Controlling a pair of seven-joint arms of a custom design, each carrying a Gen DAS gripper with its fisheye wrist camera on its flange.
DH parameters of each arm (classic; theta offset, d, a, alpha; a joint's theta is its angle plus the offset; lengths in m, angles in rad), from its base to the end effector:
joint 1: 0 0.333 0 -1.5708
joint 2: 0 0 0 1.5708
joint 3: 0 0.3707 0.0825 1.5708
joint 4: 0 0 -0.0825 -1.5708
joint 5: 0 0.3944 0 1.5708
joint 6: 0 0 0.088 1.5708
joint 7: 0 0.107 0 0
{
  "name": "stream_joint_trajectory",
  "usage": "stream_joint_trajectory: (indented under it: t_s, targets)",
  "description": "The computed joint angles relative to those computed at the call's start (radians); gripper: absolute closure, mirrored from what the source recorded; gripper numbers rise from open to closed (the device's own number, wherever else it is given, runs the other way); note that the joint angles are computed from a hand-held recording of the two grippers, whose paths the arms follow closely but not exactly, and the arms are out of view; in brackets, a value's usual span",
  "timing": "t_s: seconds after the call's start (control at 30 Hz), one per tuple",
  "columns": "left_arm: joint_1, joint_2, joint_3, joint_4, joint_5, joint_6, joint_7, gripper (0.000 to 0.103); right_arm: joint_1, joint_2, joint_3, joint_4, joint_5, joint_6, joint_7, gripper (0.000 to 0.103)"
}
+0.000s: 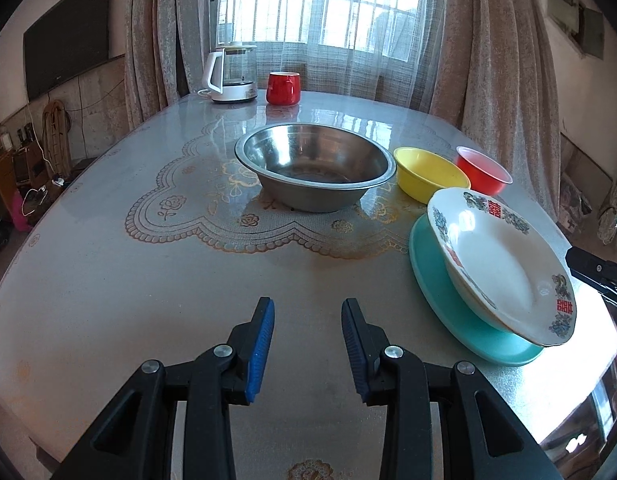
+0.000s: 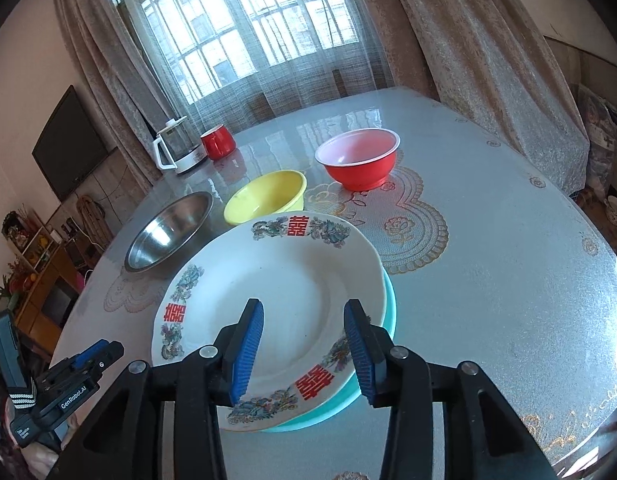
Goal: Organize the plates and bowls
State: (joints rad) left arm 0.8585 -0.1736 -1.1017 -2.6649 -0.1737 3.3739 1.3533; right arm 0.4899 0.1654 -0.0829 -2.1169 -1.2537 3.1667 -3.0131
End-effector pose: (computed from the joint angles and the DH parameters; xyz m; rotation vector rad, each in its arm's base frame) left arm 0.4564 -0.1021 0.4057 -1.8551 1.6752 -0.8119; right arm 0.5093 0.3157 0.4422 -1.6103 1.6431 -0.3629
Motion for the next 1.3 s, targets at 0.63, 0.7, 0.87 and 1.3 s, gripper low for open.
stream_joint_trajectory:
  t_s: [0.63,0.7,0.87,1.3]
  targets:
    - [0.002,-0.107,0.053,-0.061,0.075,0.011,-0.09,0.066,-0.192,0.098,0.323,0.044,0.57,0.038,-0.656,0.058]
    - [0.002,-0.108,0.055,-0.064,0.074,0.014,-0.089,0.066,-0.24,0.112,0.387,0.054,0.619,0.034,-0.717,0.058]
    - [0.006,-0.1,0.057,-0.063,0.068,0.011,-0.087,0.065,-0.298,0.143,0.481,0.084,0.708,0.009,-0.837,0.058]
    - [0.047,-0.004,0.105,0.003,0.141,-0.062,-0.15,0.064,-0.428,0.246,0.686,0.185,0.932,-0.065,-1.11,0.058]
